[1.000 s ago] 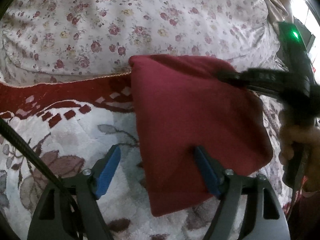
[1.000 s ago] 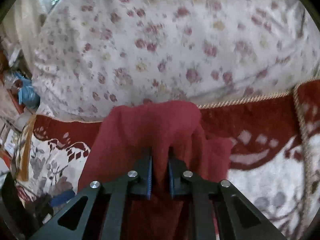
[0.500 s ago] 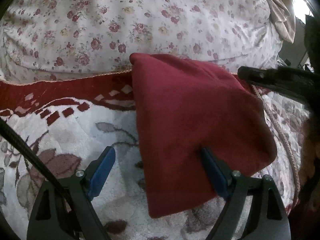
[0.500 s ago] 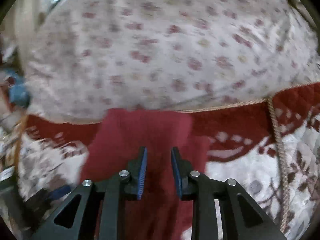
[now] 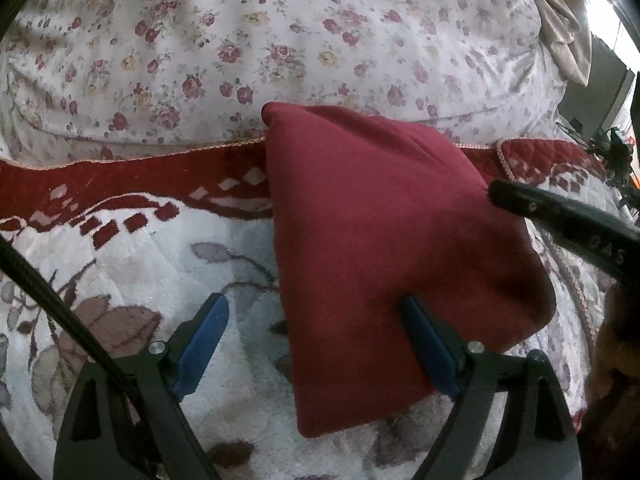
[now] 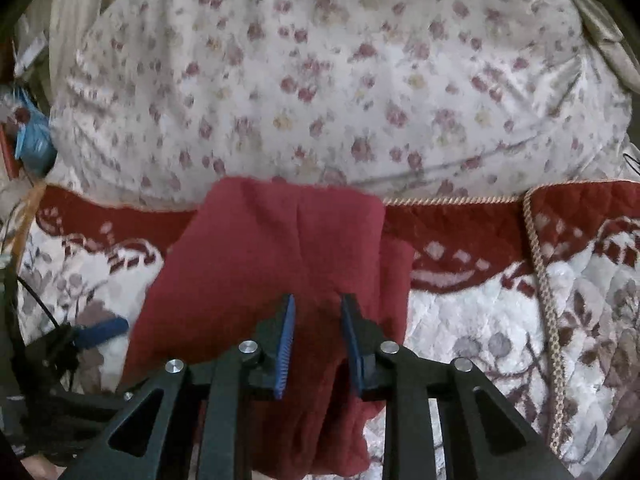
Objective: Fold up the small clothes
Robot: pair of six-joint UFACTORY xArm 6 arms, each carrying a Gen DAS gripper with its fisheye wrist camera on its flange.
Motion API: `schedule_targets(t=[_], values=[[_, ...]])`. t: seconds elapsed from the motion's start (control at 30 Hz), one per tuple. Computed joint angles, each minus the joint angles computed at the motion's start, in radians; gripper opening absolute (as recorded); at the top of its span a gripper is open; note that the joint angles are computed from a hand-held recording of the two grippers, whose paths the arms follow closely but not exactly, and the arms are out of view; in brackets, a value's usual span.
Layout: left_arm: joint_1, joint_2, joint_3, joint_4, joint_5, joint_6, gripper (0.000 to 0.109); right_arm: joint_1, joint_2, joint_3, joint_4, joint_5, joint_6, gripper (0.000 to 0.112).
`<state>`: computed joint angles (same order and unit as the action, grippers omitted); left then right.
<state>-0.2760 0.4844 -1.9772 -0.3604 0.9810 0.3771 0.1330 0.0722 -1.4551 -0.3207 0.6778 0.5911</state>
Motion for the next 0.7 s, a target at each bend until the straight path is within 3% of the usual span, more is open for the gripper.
schedule_targets(t=[0.1,0.27,0.33,0.4,0.5,0.6,0.7], values=[[0.004,0.01,-0.015,-0.015,0.016,0.007,0.09,-0.015,0.054,-0.039,0.025,0.074,-0.023,0.033],[0.007,0.021,-0.03,-0.025,0.023,0.0,0.091,-0.044,0.006,0.064,0.109,-0.032,-0.029,0.042],[0.01,0.022,-0.034,-0.039,0.03,0.0,0.091,-0.053,-0.01,0.08,0.147,-0.05,-0.03,0.051],[0.015,0.025,-0.043,-0.065,0.04,0.008,0.091,-0.067,-0.033,0.112,0.201,-0.095,-0.033,0.072],[0.022,0.037,-0.068,-0.079,0.057,-0.004,0.091,-0.09,-0.053,0.152,0.286,-0.161,-0.04,0.086],[0.024,0.051,-0.089,-0.084,0.062,-0.021,0.093,-0.113,-0.03,0.155,0.451,-0.194,-0.152,0.094],[0.022,0.066,-0.109,-0.076,0.066,-0.027,0.094,-0.126,0.012,0.13,0.653,-0.162,-0.301,0.094]])
